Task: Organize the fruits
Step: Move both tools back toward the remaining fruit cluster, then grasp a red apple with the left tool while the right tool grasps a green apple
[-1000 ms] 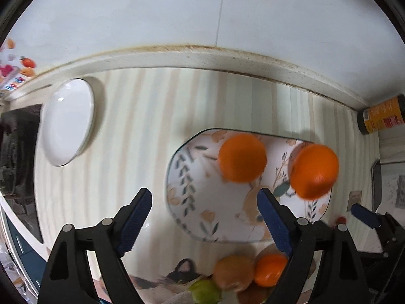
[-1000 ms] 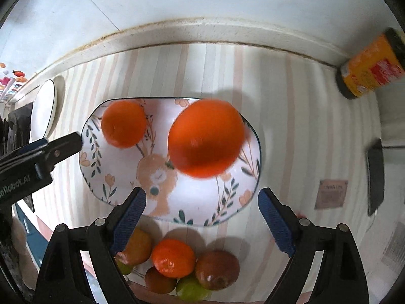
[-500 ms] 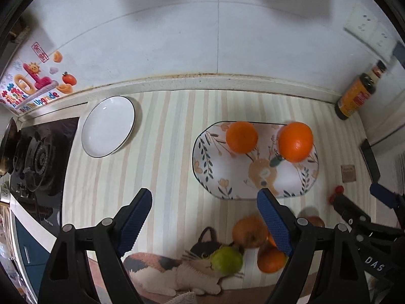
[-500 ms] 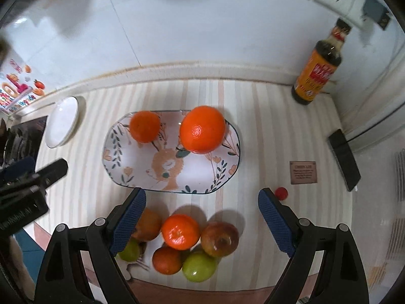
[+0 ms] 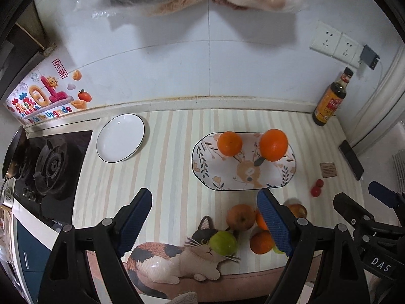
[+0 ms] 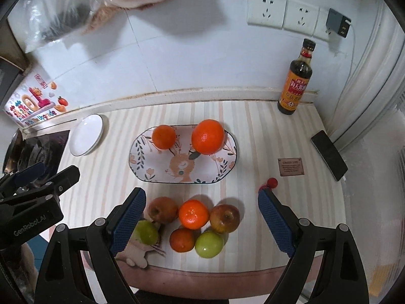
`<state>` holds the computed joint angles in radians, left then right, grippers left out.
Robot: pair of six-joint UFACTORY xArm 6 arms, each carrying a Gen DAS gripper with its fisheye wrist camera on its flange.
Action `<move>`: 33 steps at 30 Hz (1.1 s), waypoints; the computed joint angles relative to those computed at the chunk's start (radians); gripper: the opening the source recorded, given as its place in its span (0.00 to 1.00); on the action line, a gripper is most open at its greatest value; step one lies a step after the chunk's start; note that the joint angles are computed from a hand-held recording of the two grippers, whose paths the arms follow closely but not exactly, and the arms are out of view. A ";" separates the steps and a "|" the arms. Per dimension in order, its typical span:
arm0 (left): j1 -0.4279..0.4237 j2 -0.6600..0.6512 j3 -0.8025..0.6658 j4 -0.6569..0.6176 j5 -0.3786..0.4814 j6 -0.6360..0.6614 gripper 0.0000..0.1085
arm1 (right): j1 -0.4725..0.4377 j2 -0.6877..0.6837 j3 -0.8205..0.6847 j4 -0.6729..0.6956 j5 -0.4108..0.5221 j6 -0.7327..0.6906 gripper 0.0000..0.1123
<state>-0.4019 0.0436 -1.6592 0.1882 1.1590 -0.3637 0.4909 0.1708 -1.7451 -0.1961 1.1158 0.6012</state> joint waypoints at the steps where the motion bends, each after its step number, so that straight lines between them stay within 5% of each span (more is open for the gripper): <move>1: -0.001 -0.011 0.007 -0.006 0.000 0.002 0.78 | 0.004 -0.013 0.009 -0.005 -0.002 0.008 0.82; 9: -0.002 -0.060 0.047 -0.064 0.022 0.013 0.78 | 0.026 -0.091 0.083 -0.019 -0.040 0.081 0.88; 11: -0.002 -0.061 0.059 -0.063 0.019 0.005 0.79 | 0.014 -0.106 0.119 0.018 -0.072 0.086 0.89; 13: -0.002 -0.053 0.070 -0.057 0.029 -0.006 0.91 | -0.002 -0.106 0.144 0.068 -0.085 0.068 0.89; 17: -0.004 -0.040 0.116 -0.030 0.030 -0.037 0.91 | -0.035 -0.107 0.234 0.187 -0.131 0.037 0.89; 26: -0.020 0.159 0.044 -0.061 0.117 0.028 0.91 | -0.118 -0.058 0.444 0.422 -0.210 -0.011 0.87; 33: -0.016 0.366 -0.141 -0.146 0.224 0.096 0.91 | -0.144 -0.034 0.612 0.697 -0.345 -0.055 0.73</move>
